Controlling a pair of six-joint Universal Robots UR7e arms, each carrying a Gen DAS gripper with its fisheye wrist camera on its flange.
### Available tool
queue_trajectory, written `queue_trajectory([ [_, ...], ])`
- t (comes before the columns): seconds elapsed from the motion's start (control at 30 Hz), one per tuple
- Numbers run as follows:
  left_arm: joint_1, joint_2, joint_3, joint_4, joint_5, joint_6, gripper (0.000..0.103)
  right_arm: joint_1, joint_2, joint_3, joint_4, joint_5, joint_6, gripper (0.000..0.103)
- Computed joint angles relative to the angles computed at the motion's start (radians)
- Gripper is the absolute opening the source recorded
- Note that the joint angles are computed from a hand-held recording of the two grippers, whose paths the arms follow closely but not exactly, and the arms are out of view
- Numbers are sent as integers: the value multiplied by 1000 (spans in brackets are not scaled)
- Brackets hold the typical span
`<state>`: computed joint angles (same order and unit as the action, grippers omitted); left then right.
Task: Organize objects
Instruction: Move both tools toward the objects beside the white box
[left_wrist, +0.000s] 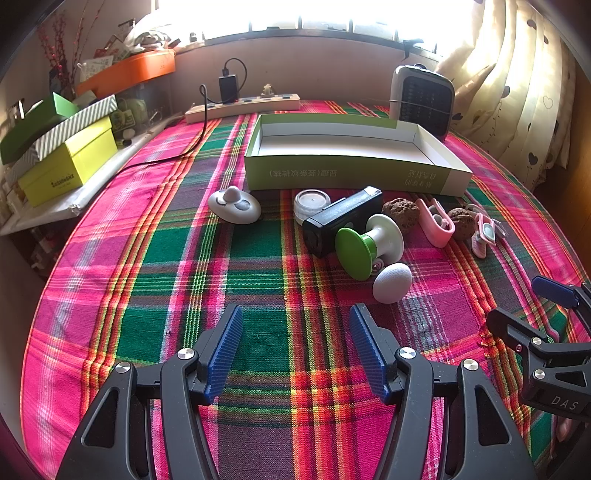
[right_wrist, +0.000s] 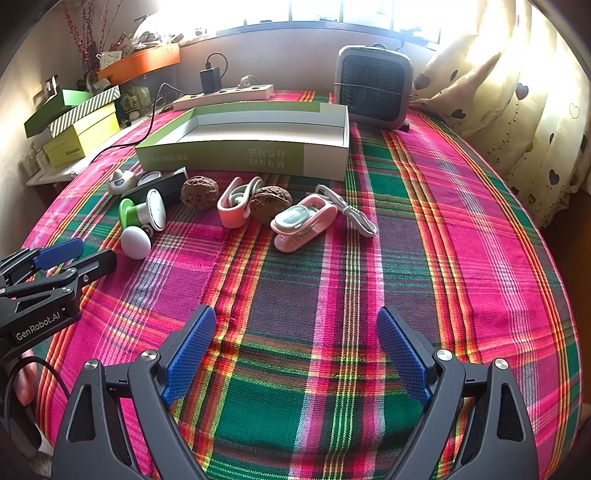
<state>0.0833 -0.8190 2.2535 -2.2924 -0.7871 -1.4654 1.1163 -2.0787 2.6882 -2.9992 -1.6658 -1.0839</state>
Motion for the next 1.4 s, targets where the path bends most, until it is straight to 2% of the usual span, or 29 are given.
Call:
queue_trajectory([
  [0.63, 3, -3, 11, -33, -2, 43, 60, 4, 8, 7, -17, -7, 7, 90],
  [0.8, 16, -16, 21, -80, -7, 114, 60, 0, 6, -2, -5, -3, 7, 90],
  [1.1, 33, -55, 62, -157, -3, 158, 59, 25, 54, -58, 17, -16, 120, 88],
  [1.2, 35, -76, 76, -166, 18, 162, 59, 52, 86, -72, -2, -38, 141, 82],
  [1.4, 72, -127, 105, -185, 31, 135, 59, 84, 132, -92, -39, -61, 155, 80],
])
